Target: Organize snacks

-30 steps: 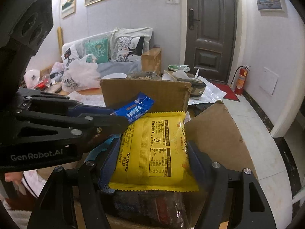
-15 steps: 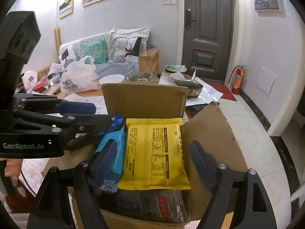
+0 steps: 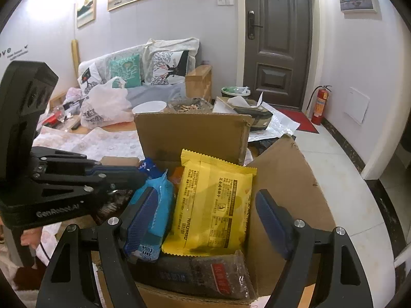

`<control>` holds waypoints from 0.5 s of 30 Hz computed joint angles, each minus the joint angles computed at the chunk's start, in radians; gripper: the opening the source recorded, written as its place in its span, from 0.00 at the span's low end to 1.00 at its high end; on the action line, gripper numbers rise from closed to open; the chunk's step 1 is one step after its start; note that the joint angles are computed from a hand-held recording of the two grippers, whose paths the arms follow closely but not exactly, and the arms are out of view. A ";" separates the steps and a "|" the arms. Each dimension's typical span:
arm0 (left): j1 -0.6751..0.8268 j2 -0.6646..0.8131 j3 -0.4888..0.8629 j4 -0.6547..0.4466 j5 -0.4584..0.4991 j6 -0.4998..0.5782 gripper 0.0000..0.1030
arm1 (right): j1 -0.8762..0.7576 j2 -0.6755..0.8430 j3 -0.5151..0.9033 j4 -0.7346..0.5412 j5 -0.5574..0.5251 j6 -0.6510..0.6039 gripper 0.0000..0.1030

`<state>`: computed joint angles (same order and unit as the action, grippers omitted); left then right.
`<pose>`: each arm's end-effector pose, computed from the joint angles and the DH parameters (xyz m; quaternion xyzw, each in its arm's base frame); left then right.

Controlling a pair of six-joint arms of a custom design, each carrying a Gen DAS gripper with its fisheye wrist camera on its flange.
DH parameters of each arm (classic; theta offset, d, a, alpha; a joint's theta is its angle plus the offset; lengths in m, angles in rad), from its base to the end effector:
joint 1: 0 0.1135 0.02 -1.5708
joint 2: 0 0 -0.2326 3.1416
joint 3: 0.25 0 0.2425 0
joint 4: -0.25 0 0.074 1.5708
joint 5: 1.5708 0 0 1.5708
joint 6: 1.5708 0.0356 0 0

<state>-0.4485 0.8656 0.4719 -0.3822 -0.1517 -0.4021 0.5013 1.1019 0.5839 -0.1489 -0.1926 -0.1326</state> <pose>0.1710 -0.0763 0.1794 -0.0080 0.9198 -0.0956 0.3804 0.2022 0.1186 0.1894 -0.3190 0.8377 0.1647 0.4115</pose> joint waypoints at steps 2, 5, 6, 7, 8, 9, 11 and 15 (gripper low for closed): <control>-0.002 -0.017 0.008 -0.018 -0.004 0.003 0.06 | 0.007 0.003 0.001 0.001 0.002 0.006 0.73; 0.001 -0.051 0.016 -0.042 -0.007 0.003 0.08 | 0.010 0.004 0.004 0.003 0.001 0.012 0.73; 0.002 -0.060 0.020 -0.053 -0.010 0.003 0.09 | 0.008 0.003 0.002 0.006 0.000 0.011 0.73; 0.004 -0.064 0.023 -0.064 -0.013 0.002 0.09 | 0.006 0.002 0.001 0.006 -0.001 0.011 0.73; 0.007 -0.067 0.025 -0.071 -0.013 0.001 0.10 | 0.003 -0.001 0.000 0.005 -0.005 0.010 0.73; 0.009 -0.077 0.027 -0.082 -0.015 -0.001 0.11 | 0.001 -0.005 0.001 0.002 -0.010 0.011 0.73; 0.000 -0.107 0.028 -0.107 -0.037 -0.012 0.24 | 0.002 -0.015 0.006 -0.010 -0.017 0.013 0.73; -0.059 -0.200 0.041 -0.194 -0.118 -0.053 0.40 | 0.015 -0.068 0.009 -0.042 -0.039 0.006 0.73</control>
<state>-0.5071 0.6651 0.5126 -0.5764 -0.2699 -0.4552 0.5161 1.0343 0.5929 -0.1910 -0.2318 -0.1264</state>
